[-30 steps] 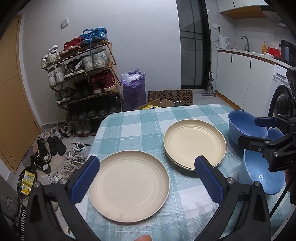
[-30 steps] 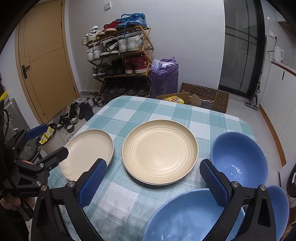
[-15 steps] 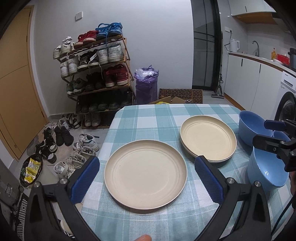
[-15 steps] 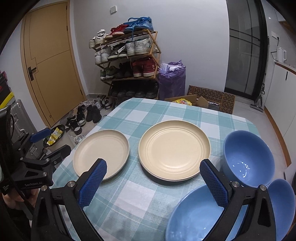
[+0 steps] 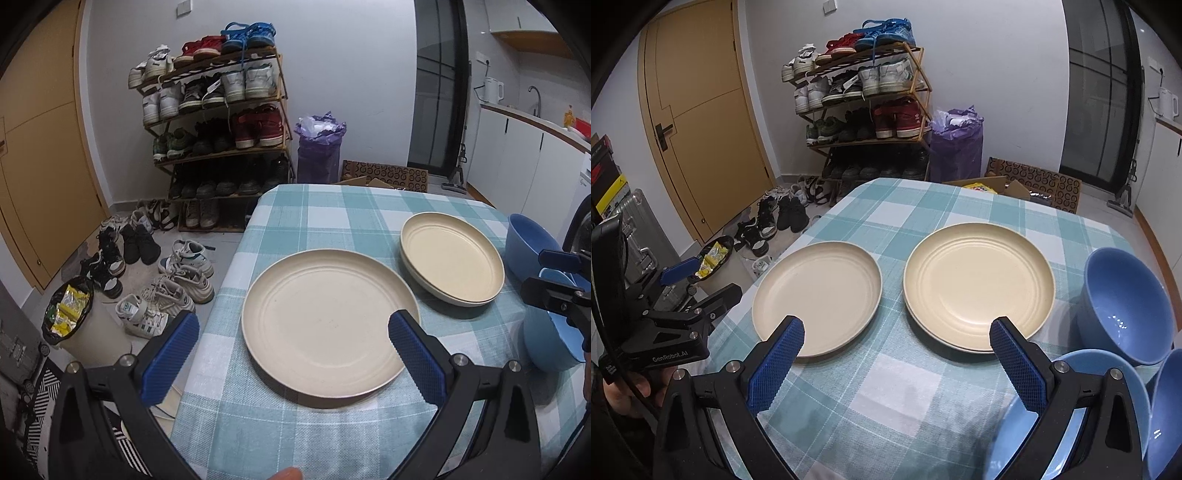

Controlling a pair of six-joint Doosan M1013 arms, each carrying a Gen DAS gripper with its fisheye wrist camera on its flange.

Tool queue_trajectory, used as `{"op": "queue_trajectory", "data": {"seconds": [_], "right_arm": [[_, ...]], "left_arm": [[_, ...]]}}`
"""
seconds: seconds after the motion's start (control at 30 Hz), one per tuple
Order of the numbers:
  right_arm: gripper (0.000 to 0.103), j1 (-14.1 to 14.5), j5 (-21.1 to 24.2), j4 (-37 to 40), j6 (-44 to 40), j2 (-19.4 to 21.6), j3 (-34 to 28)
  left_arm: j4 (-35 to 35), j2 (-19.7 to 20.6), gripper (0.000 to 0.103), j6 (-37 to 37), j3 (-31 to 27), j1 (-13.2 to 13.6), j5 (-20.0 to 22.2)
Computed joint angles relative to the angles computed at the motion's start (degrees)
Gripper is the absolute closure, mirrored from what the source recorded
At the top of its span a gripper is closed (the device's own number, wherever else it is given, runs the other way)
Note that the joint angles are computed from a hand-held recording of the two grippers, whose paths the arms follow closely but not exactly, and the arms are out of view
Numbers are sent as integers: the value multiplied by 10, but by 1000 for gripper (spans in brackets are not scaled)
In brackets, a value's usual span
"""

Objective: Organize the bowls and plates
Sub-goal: 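Move the right gripper toward the remaining single cream plate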

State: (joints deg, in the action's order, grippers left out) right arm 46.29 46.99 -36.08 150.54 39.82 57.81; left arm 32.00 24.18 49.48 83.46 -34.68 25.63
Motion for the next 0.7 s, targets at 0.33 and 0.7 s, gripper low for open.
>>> {"op": "queue_trajectory", "data": {"seconds": [0.33,0.7], "right_arm": [[1,-4,2,53,-34,34,-38],[1,-12,8,106,-59,66,-74]], "left_arm": [[-32,11,0,21,0,11,1],[-57,21,0,31,-1,27,3]]}}
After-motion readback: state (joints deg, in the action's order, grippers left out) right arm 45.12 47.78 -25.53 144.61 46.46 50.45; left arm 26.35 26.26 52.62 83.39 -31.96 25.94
